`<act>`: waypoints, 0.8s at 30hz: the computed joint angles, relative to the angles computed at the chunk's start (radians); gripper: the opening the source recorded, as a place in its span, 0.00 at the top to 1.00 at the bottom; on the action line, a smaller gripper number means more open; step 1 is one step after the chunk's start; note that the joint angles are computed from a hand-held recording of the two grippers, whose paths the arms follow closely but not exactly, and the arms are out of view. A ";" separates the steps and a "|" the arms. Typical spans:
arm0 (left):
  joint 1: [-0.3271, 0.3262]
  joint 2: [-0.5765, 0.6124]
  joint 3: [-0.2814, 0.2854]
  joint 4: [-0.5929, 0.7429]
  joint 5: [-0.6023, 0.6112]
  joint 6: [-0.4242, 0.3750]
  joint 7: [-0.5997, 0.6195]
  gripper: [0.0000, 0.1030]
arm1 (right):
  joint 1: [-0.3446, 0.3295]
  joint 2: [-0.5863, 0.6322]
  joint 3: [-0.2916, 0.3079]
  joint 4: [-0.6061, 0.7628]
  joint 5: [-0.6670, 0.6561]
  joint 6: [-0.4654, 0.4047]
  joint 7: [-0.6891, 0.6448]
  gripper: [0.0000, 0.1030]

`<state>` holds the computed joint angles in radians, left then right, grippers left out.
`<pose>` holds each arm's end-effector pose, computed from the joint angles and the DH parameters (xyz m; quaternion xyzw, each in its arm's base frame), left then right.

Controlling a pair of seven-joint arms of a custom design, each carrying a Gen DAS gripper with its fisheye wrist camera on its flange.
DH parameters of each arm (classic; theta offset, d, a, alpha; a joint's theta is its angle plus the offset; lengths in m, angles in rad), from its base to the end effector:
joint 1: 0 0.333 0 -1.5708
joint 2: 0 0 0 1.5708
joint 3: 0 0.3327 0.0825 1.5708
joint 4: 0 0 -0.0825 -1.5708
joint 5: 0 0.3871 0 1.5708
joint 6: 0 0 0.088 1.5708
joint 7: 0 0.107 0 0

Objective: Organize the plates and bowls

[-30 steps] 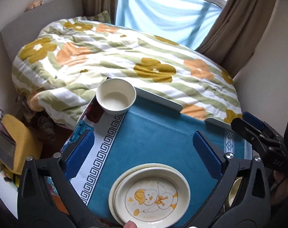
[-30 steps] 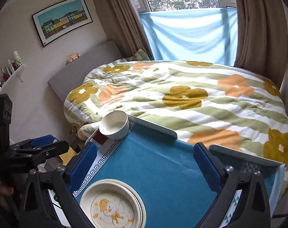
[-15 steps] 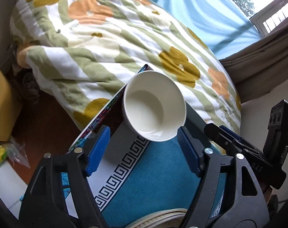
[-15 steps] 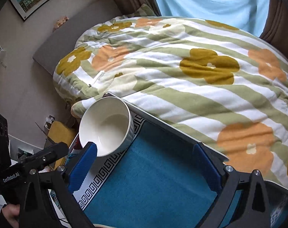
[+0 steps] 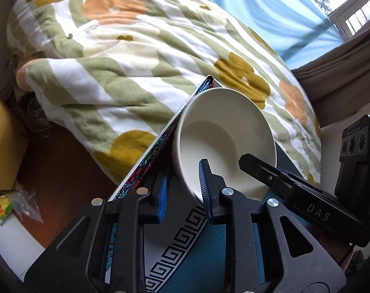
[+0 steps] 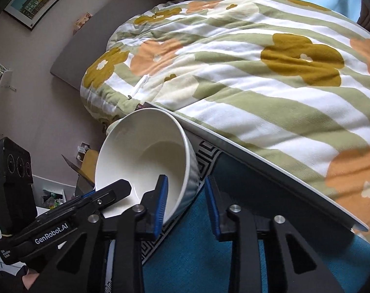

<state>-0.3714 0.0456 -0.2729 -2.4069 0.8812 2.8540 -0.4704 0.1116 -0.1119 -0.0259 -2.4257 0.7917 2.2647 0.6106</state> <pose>0.3869 -0.3425 0.3401 -0.8515 0.4509 -0.2588 0.0685 0.4703 0.0589 0.3662 -0.8246 0.4842 0.1212 0.2663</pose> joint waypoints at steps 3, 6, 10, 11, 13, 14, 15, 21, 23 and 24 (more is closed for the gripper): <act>-0.001 0.001 -0.002 0.004 -0.014 -0.012 0.027 0.80 | 0.003 -0.007 0.002 -0.011 0.009 0.021 -0.003 0.78; -0.009 -0.005 -0.011 0.013 -0.038 -0.050 0.069 0.80 | 0.001 -0.016 -0.003 -0.017 0.016 0.018 -0.003 0.79; -0.027 -0.035 -0.028 0.024 -0.055 -0.112 0.097 0.80 | -0.001 -0.068 -0.009 -0.050 0.027 0.027 -0.025 0.79; -0.032 -0.046 -0.033 0.025 -0.060 -0.126 0.102 0.80 | -0.004 -0.085 -0.014 -0.058 0.030 0.023 -0.028 0.79; -0.045 -0.071 -0.048 0.033 -0.073 -0.159 0.114 0.80 | -0.015 -0.131 -0.027 -0.079 0.030 0.005 -0.033 0.79; -0.053 -0.084 -0.057 0.039 -0.081 -0.178 0.120 0.80 | -0.022 -0.157 -0.035 -0.090 0.028 -0.006 -0.035 0.79; -0.063 -0.097 -0.068 0.049 -0.090 -0.203 0.126 0.80 | -0.031 -0.187 -0.043 -0.101 0.019 -0.021 -0.034 0.79; -0.142 -0.129 -0.138 0.146 -0.119 -0.347 0.131 0.80 | -0.122 -0.413 -0.107 -0.173 -0.059 -0.129 -0.021 0.79; -0.176 -0.119 -0.166 0.195 -0.111 -0.401 0.108 0.80 | -0.169 -0.483 -0.137 -0.184 -0.095 -0.186 -0.023 0.79; -0.194 -0.110 -0.178 0.222 -0.107 -0.430 0.100 0.80 | -0.197 -0.520 -0.153 -0.188 -0.117 -0.217 -0.025 0.79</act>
<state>-0.5656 -0.0641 -0.4508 -2.1847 0.7747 2.4241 -0.3709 -0.0854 -0.6318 -0.1792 -2.6134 0.6747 2.0476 0.5852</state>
